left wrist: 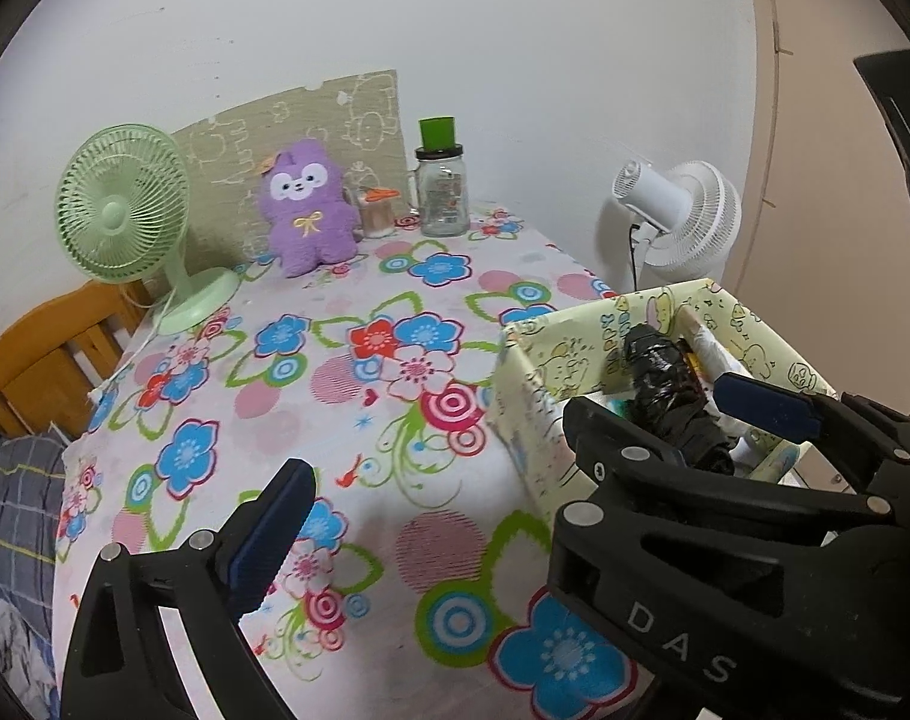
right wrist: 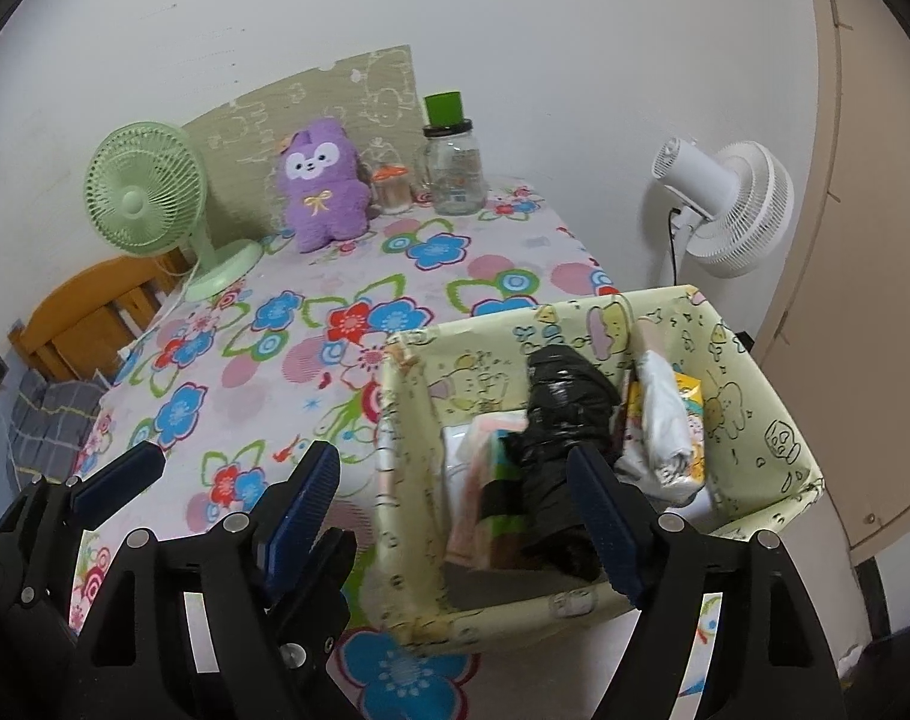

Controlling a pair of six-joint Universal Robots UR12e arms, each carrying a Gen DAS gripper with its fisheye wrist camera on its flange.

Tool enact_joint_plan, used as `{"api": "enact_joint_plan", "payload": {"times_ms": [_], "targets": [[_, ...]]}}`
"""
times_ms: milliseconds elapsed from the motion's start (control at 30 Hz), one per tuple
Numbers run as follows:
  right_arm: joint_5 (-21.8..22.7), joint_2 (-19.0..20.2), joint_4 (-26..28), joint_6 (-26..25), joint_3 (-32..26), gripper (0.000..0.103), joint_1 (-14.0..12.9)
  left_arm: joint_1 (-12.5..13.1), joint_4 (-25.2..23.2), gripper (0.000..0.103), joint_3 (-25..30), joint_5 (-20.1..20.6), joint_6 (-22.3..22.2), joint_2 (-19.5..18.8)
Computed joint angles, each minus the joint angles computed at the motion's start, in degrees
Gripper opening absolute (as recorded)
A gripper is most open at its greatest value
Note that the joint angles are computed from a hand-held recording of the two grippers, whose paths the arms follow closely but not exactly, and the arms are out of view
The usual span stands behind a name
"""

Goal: Organize soft objects
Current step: 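Withdraw both open tools from the box back over the table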

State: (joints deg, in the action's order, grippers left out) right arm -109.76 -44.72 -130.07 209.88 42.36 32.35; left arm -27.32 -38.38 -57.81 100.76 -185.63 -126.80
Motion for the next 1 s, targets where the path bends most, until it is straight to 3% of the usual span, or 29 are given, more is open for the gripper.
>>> {"api": "enact_joint_plan", "payload": {"times_ms": [1000], "targets": [[-3.35,2.81,-1.65,-3.91,-6.98,0.088,3.86,2.86,8.93,0.103,-11.54,4.93,-2.81,8.18]]}}
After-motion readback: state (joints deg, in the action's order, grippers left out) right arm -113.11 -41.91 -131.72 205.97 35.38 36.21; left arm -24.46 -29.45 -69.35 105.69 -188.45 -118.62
